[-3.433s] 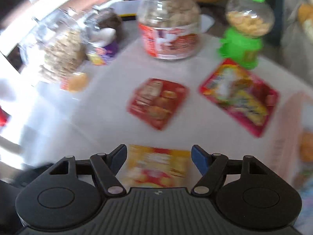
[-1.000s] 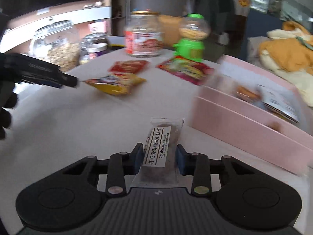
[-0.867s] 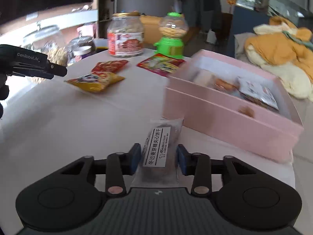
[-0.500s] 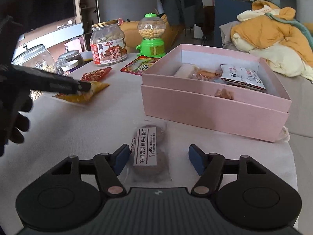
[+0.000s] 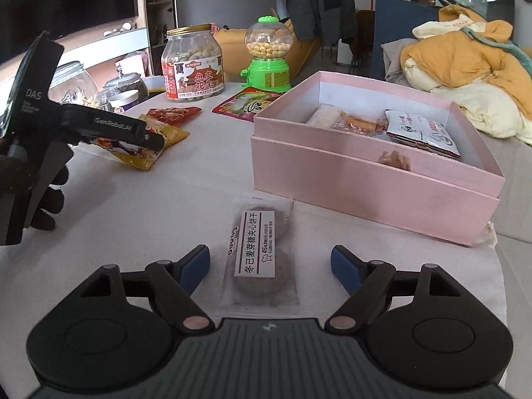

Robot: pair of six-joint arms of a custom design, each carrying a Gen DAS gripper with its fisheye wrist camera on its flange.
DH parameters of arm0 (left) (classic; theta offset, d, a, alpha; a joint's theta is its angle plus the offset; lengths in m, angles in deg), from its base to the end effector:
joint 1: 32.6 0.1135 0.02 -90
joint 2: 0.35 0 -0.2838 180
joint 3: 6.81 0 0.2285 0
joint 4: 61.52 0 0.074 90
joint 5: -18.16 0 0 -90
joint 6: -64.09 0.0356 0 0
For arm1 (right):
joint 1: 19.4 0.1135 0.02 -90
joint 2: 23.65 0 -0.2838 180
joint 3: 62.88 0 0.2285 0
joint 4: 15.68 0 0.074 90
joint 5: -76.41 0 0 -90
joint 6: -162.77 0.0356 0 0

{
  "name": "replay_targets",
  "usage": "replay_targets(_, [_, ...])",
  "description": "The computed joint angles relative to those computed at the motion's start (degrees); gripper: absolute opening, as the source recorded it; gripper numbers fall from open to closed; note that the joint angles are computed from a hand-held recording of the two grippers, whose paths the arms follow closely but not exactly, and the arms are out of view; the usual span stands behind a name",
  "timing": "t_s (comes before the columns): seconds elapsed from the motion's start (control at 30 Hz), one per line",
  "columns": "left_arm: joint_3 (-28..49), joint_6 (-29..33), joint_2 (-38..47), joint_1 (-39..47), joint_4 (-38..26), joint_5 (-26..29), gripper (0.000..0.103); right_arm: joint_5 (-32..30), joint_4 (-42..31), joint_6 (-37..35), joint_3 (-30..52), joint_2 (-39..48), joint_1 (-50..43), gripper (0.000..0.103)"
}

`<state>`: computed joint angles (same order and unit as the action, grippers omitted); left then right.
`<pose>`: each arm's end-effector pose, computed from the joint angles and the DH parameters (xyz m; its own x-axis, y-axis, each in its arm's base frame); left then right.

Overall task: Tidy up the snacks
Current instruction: 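Lift the panda chip bag with the left gripper while the right lifts the cookie packet, then carry both held bags into the pink box and open both grippers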

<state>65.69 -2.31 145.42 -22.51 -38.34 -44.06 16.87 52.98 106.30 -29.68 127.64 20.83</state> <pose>0.3850 0.0517 -0.0266 -0.6362 0.2466 -0.7311 0.4301 0.9000 -0.0707 0.1868 0.1344 -0.0313 -0.6519 0.0722 -0.7549 0.0661 0.9971 0.0383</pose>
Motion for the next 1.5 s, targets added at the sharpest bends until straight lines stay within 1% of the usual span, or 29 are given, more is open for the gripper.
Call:
replay_targets(0.03, [-0.7,0.4,-0.7,-0.1,-0.3,0.1,0.083,-0.2,0.0,-0.1,0.0,0.0,-0.1,0.082])
replay_targets(0.07, [-2.0,1.0,-1.4,-0.1,0.0,0.9,0.075,-0.4,0.0,-0.3,0.1,0.0,-0.2,0.083])
replay_targets(0.1, [-3.1,1.9,-2.1,0.4,-0.5,2.6,0.072,-0.7,0.0,-0.5,0.1,0.0,-0.3,0.084])
replay_targets(0.13, [-4.1,2.9,-2.6,1.1,-1.1,5.4,0.071,-1.0,0.2,-0.7,0.1,0.0,-0.4,0.085])
replay_targets(0.17, [-5.7,3.8,-3.0,2.2,-0.7,8.7,0.057,-1.4,0.4,-0.9,0.1,0.0,-0.6,0.087])
replay_targets(0.27, [-11.0,7.1,-4.5,5.0,0.3,15.1,0.046,-3.5,1.7,-2.2,-0.5,0.3,-1.4,0.091])
replay_targets(0.33, [-13.8,9.7,-5.1,6.5,0.3,17.9,0.043,-5.3,1.2,-3.1,-0.5,-0.2,-2.1,0.096])
replay_targets(0.4, [-15.8,11.3,-5.3,6.8,1.1,18.4,0.043,-6.3,-2.7,-4.7,0.7,-1.8,-2.2,0.103])
replay_targets(0.43, [-16.7,11.5,-5.3,6.8,2.3,18.4,0.043,-6.5,-4.3,-5.1,1.3,-2.5,-2.2,0.103])
replay_targets(0.5, [-18.3,12.4,-5.4,6.3,4.4,18.1,0.043,-6.9,-3.8,-5.3,1.0,-2.3,-2.5,0.103])
replay_targets(0.57, [-18.0,13.9,-5.6,5.6,3.3,17.7,0.044,-7.2,-1.5,-5.0,0.3,-1.4,-2.6,0.103])
replay_targets(0.63, [-17.2,14.8,-5.5,5.4,1.0,18.2,0.045,-6.9,0.3,-4.2,-0.2,-0.8,-2.6,0.101])
replay_targets(0.67, [-16.1,14.6,-5.3,5.2,-0.7,18.3,0.046,-5.8,0.3,-3.5,-0.3,-0.8,-2.3,0.096])
replay_targets(0.73, [-14.4,14.3,-4.5,4.7,-2.9,18.4,0.05,-3.7,-2.0,-2.0,0.5,-1.5,-2.0,0.093])
replay_targets(0.8, [-12.6,14.7,-3.8,3.6,-5.4,17.5,0.062,-1.4,-5.6,-0.3,1.7,-2.7,-1.7,0.086])
replay_targets(0.83, [-11.8,15.3,-3.7,3.0,-7.1,17.1,0.063,-0.3,-7.1,0.8,2.1,-3.3,-1.5,0.083])
replay_targets(0.9, [-13.3,16.4,-4.2,1.6,-5.0,15.4,0.064,1.4,-9.8,3.3,2.8,-4.3,-1.1,0.077])
replay_targets(0.97, [-15.0,17.5,-5.1,-0.1,-3.6,12.9,0.065,2.1,-13.0,4.7,3.7,-5.5,-1.2,0.073])
replay_targets(1.03, [-17.6,18.0,-5.3,-2.0,0.9,9.9,0.069,2.4,-16.3,5.3,4.6,-6.9,-1.4,0.066])
replay_targets(1.07, [-19.0,18.4,-5.2,-2.9,3.6,8.2,0.07,1.9,-17.7,4.9,4.8,-7.8,-1.6,0.058])
replay_targets(1.1, [-20.4,18.8,-5.0,-3.8,6.5,6.6,0.071,1.3,-18.4,4.5,4.8,-8.5,-1.7,0.047])
replay_targets(1.13, [-21.7,19.0,-4.8,-4.5,8.9,5.3,0.071,0.7,-19.4,4.5,4.7,-9.4,-1.7,0.042])
replay_targets(1.17, [-22.4,18.6,-4.9,-4.9,10.1,4.6,0.071,0.8,-21.3,5.2,4.8,-10.3,-1.3,0.04])
replay_targets(1.23, [-21.9,17.1,-5.5,-4.9,8.4,4.2,0.07,0.9,-22.7,6.6,4.5,-11.1,-0.6,0.038])
replay_targets(1.33, [-21.1,14.4,-6.5,-4.2,6.3,4.6,0.055,0.9,-22.0,8.4,2.5,-11.5,0.6,0.038])
replay_targets(1.37, [-20.7,14.3,-6.9,-3.5,4.6,6.3,0.05,0.6,-21.5,9.2,1.4,-12.0,0.9,0.038])
replay_targets(1.4, [-20.6,14.6,-7.4,-3.0,3.2,7.7,0.047,0.5,-20.4,9.8,0.2,-12.3,1.3,0.038])
replay_targets(1.47, [-21.8,15.2,-8.2,-2.7,3.8,9.3,0.043,1.3,-17.2,10.8,-2.9,-13.0,2.5,0.038])
replay_targets(1.5, [-22.9,15.5,-8.6,-2.8,5.1,9.8,0.037,2.1,-16.3,11.1,-4.1,-13.6,3.0,0.038])
